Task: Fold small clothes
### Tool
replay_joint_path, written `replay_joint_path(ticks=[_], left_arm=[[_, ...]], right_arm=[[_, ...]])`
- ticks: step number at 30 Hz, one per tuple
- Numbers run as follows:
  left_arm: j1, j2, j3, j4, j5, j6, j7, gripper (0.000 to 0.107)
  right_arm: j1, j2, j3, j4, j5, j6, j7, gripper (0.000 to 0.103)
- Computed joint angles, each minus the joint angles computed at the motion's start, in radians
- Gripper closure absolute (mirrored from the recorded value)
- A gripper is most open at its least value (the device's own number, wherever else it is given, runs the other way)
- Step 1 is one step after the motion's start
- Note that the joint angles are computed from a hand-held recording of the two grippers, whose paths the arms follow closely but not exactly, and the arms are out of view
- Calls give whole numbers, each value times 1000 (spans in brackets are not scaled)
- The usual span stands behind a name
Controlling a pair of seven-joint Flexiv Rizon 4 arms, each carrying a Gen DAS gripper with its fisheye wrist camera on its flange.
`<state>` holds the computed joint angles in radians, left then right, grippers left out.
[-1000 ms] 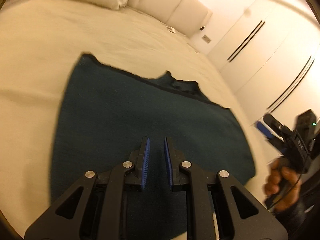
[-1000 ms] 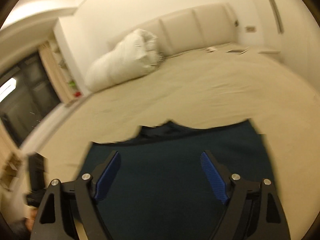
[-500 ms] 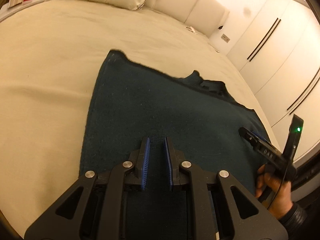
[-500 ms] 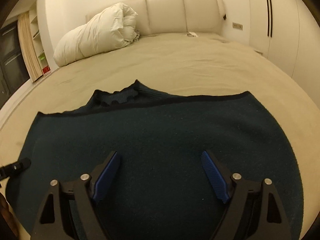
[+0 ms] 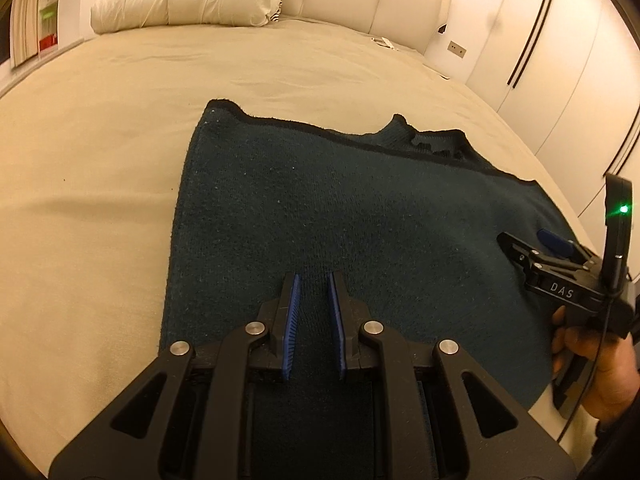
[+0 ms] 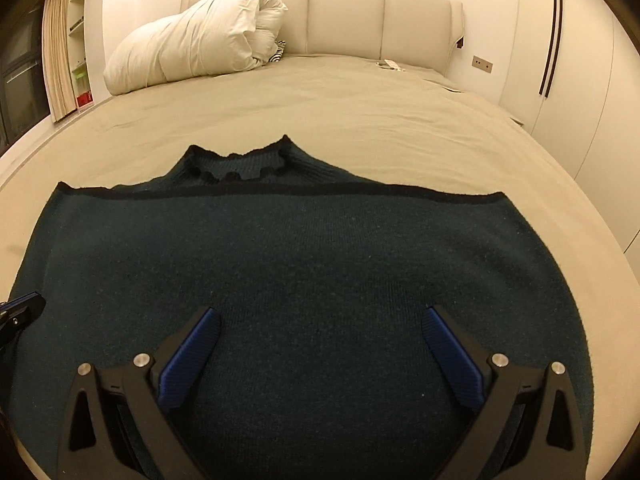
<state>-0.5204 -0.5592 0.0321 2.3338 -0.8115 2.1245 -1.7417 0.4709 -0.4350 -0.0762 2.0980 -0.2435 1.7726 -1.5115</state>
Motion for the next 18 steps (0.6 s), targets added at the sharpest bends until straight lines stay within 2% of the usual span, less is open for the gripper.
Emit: replay_joint_path(ticks=[4, 7, 18], left_arm=[[-4, -11, 0, 1, 3, 21, -2, 92], [-33, -13, 11, -9, -46, 14, 33, 92], [-20, -14, -13, -3, -53, 42, 31, 92]], right_arm=[[18, 2, -17, 2, 2, -6, 1, 0], [17, 2, -16, 4, 3, 1, 1, 0], [27, 1, -18, 14, 19, 18, -14, 0]])
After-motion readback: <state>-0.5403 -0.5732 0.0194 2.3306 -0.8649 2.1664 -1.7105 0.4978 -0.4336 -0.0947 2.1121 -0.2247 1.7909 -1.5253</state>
